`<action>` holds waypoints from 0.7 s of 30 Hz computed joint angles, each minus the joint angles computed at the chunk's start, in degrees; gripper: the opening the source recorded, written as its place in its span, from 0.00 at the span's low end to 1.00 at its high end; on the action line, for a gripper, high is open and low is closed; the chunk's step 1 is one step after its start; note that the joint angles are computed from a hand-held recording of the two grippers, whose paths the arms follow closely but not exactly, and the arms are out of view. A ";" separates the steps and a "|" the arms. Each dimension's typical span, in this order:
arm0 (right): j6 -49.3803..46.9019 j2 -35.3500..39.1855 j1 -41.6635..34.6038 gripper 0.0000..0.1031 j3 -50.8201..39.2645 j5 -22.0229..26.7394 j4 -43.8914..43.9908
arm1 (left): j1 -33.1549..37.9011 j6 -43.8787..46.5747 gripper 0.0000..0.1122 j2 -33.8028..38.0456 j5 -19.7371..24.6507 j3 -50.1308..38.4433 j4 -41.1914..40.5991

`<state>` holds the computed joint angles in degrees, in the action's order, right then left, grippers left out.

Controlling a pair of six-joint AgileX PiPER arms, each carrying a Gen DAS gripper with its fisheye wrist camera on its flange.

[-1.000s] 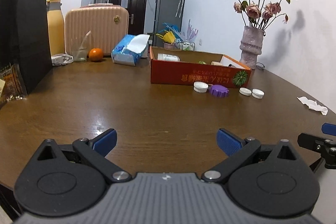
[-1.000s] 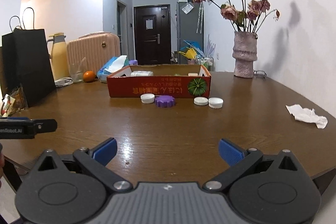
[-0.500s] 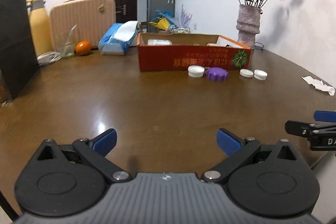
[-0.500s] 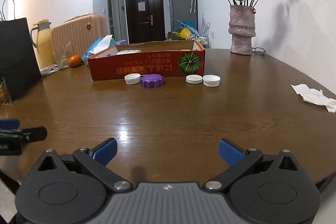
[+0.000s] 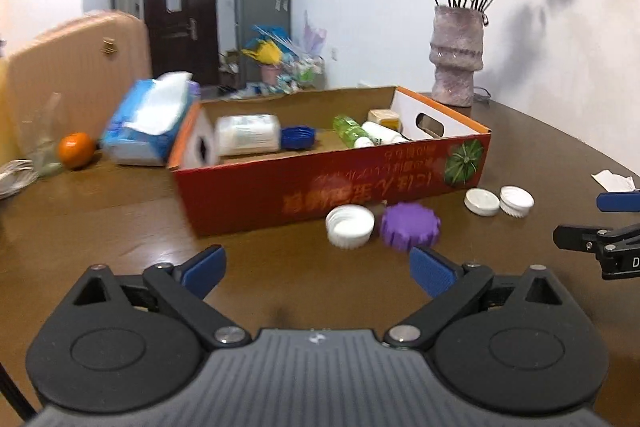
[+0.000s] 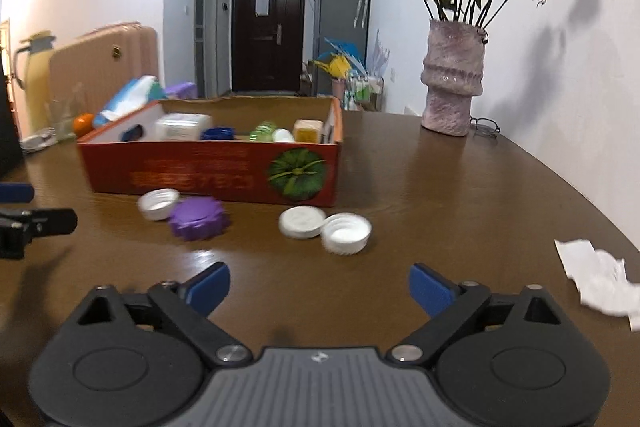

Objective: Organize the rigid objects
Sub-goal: 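Reach both grippers toward the white screw caps beside the box, then close the right gripper on a white screw cap while the left grasps another white cap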

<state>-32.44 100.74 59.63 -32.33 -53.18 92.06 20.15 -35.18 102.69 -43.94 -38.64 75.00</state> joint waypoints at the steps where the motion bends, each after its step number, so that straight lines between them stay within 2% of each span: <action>1: 0.06 -0.16 -3.26 0.91 0.21 2.16 -2.94 | -2.44 -4.37 0.84 1.83 1.81 -3.27 1.75; 4: -0.09 0.81 -11.38 0.84 -0.46 7.52 -10.20 | -7.19 -17.91 0.75 7.35 4.88 -12.40 9.33; 5: 0.39 1.70 -13.15 0.84 -0.92 8.41 -12.21 | -8.36 -19.87 0.71 8.78 5.92 -14.40 10.11; 8: 4.51 4.16 -17.15 0.80 -1.57 10.37 -19.06 | -10.53 -25.60 0.53 12.72 7.37 -19.53 13.44; 9: 6.37 4.75 -18.59 0.78 -1.61 11.58 -21.77 | -10.08 -25.71 0.39 13.74 5.86 -20.30 13.67; 10: 7.89 5.29 -20.26 0.72 -1.98 13.47 -24.10 | -9.91 -25.70 0.31 14.49 5.24 -20.86 13.98; 11: 9.50 5.71 -21.08 0.55 -2.09 14.29 -25.81 | -9.91 -23.75 0.22 14.61 5.46 -20.48 12.40; 13: 9.30 6.39 -21.24 0.38 -2.62 13.62 -25.57 | -9.60 -23.82 0.16 14.73 4.75 -20.70 13.43; 15: 10.62 6.61 -21.58 0.38 -2.54 13.58 -27.09 | -9.22 -25.84 0.14 14.93 3.70 -21.36 15.52; 21: 13.66 5.99 -21.27 0.38 -1.41 13.05 -28.83 | -8.97 -22.20 0.14 13.53 3.80 -19.20 12.31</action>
<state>-18.78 106.73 38.36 -33.74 -40.13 63.23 11.18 -57.38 116.22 -40.14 -57.84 87.31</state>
